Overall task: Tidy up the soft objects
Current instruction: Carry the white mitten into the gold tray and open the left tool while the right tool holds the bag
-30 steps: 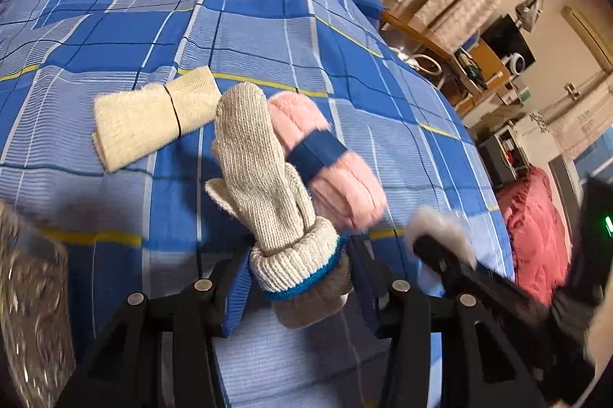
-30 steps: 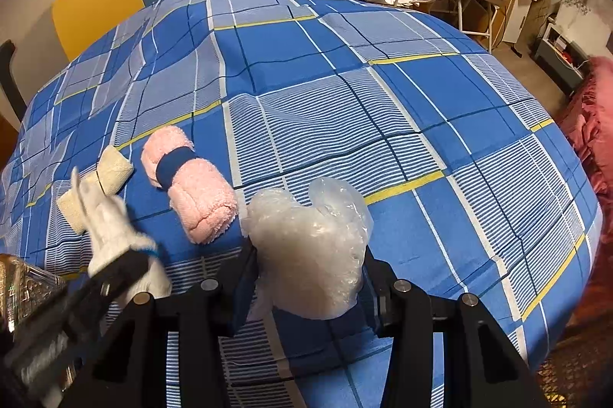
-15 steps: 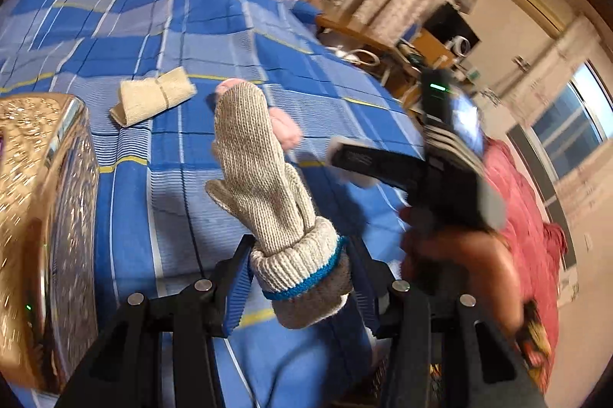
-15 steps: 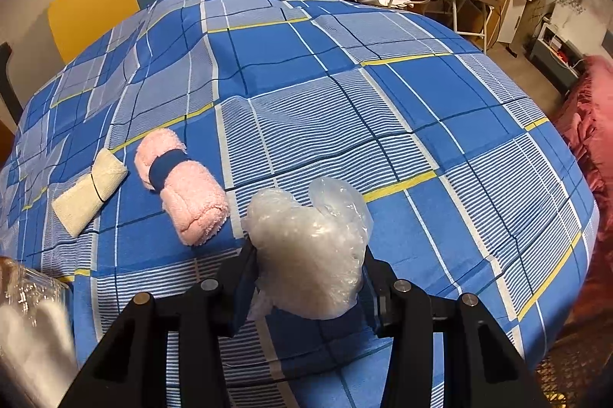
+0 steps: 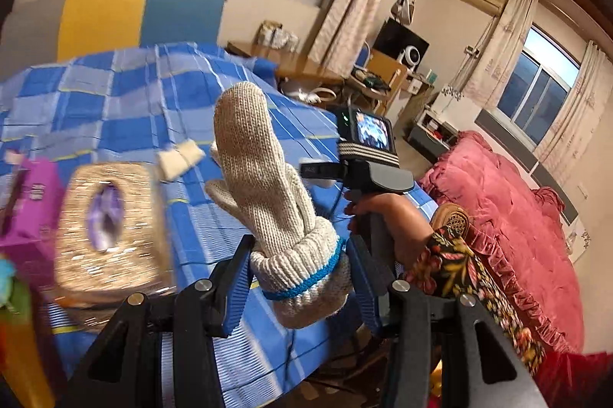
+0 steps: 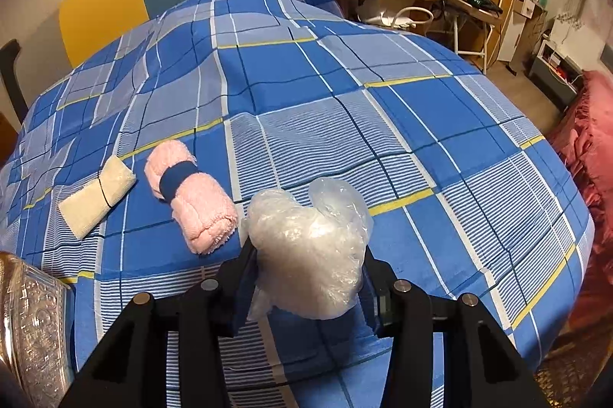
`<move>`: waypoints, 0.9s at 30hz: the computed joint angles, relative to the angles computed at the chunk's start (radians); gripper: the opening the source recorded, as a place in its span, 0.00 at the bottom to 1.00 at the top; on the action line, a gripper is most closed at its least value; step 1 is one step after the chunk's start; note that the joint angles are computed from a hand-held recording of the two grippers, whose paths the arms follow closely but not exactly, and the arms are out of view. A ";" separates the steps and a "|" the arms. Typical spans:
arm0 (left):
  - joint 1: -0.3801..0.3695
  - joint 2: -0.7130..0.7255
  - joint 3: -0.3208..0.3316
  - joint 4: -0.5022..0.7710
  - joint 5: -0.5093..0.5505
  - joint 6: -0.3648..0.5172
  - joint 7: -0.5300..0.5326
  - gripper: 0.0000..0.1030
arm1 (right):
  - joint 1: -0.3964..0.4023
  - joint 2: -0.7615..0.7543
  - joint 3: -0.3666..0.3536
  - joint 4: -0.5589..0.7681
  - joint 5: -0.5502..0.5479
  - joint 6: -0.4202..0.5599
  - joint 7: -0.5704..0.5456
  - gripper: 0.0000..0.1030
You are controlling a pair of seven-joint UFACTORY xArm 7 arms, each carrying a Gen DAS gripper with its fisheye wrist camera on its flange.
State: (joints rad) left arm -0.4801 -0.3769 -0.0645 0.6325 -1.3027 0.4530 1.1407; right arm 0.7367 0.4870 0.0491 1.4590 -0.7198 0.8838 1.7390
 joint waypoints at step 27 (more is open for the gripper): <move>0.391 0.226 0.136 -0.004 0.647 -0.054 -0.138 0.47 | 0.030 0.019 -0.002 0.051 -0.061 0.104 0.016 0.46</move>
State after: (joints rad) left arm -0.0890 -0.1509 0.0716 0.6288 -0.6561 0.3985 1.0027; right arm 0.7664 0.5061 0.0474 1.5096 -0.7806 0.9874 1.7545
